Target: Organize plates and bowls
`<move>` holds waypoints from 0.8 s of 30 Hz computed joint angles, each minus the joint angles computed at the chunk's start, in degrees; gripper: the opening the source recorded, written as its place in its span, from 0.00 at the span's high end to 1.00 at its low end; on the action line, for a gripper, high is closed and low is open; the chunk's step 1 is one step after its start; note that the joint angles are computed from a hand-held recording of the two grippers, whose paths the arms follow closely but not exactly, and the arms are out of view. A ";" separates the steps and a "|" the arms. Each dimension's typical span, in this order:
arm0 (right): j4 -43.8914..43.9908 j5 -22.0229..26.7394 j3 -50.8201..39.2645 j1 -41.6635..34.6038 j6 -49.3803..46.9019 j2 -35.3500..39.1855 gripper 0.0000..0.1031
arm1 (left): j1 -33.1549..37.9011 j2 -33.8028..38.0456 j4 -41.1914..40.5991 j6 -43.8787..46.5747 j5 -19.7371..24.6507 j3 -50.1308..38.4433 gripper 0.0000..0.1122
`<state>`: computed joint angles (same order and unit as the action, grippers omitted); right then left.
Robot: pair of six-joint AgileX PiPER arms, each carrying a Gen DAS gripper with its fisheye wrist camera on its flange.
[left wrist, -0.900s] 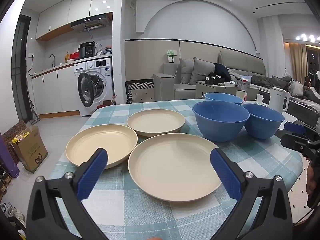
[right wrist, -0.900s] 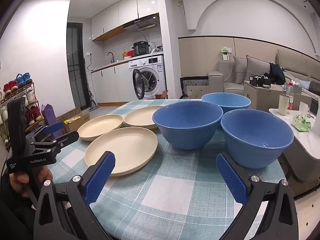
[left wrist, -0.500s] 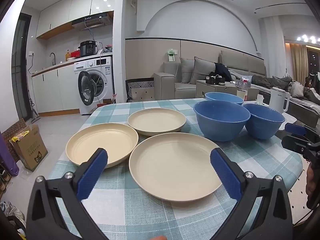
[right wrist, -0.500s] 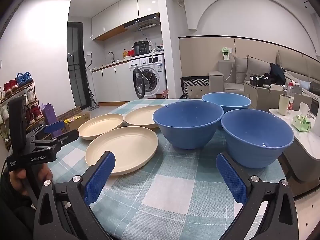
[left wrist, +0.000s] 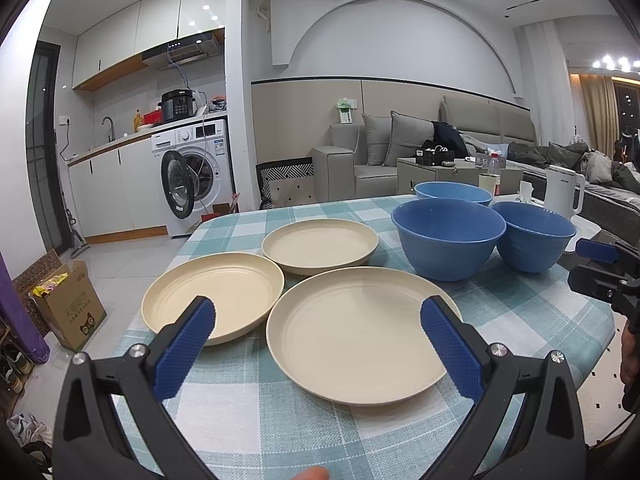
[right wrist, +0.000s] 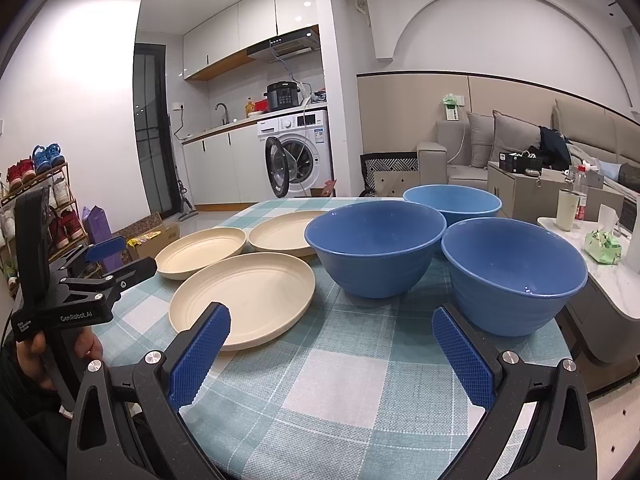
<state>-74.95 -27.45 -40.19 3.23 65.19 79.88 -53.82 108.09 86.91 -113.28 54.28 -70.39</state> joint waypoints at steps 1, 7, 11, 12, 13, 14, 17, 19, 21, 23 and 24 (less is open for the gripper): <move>-0.07 0.16 0.10 0.19 0.30 -0.23 0.00 | -0.03 0.11 -0.19 0.24 0.21 -0.16 0.08; -1.89 -0.24 -0.74 -0.42 2.12 0.24 0.00 | 0.63 -0.13 -0.23 0.30 -1.79 -0.09 0.08; -3.39 -0.67 -1.05 -0.93 3.80 0.32 0.00 | 1.26 0.04 -1.15 0.94 -3.03 -0.46 0.08; -3.71 -0.63 -1.22 -1.02 4.29 0.47 0.00 | 1.23 0.00 -0.50 0.54 -3.14 -0.29 0.08; -3.60 -0.84 -1.47 -1.27 4.10 1.01 0.00 | 1.17 -0.16 0.64 -0.22 -3.36 0.17 0.08; -4.10 -0.78 -1.68 -1.36 4.74 1.24 0.00 | 1.18 -0.23 1.68 -0.70 -3.75 0.45 0.08; -4.89 -0.67 -2.09 -1.42 5.58 1.65 0.00 | 1.53 -0.37 1.14 1.76 -5.45 -0.08 0.08; -4.37 -0.68 -2.06 -1.34 4.76 1.70 0.00 | 1.66 -0.29 -0.09 2.83 -5.78 -0.62 0.08; -4.62 -0.70 -2.26 -1.38 4.77 1.64 0.00 | 1.81 -0.38 -1.13 2.94 -5.44 -0.79 0.08; -4.65 -0.95 -2.37 -1.57 4.62 1.69 0.00 | 2.33 -0.61 -2.49 3.74 -5.68 -0.98 0.08; -4.71 -1.12 -2.48 -1.73 4.64 1.80 0.00 | 2.54 -0.75 -3.13 3.93 -5.54 -1.01 0.08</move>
<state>-79.66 -28.57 -42.67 1.51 69.84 81.68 -51.27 107.34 83.78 -109.35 48.74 -71.40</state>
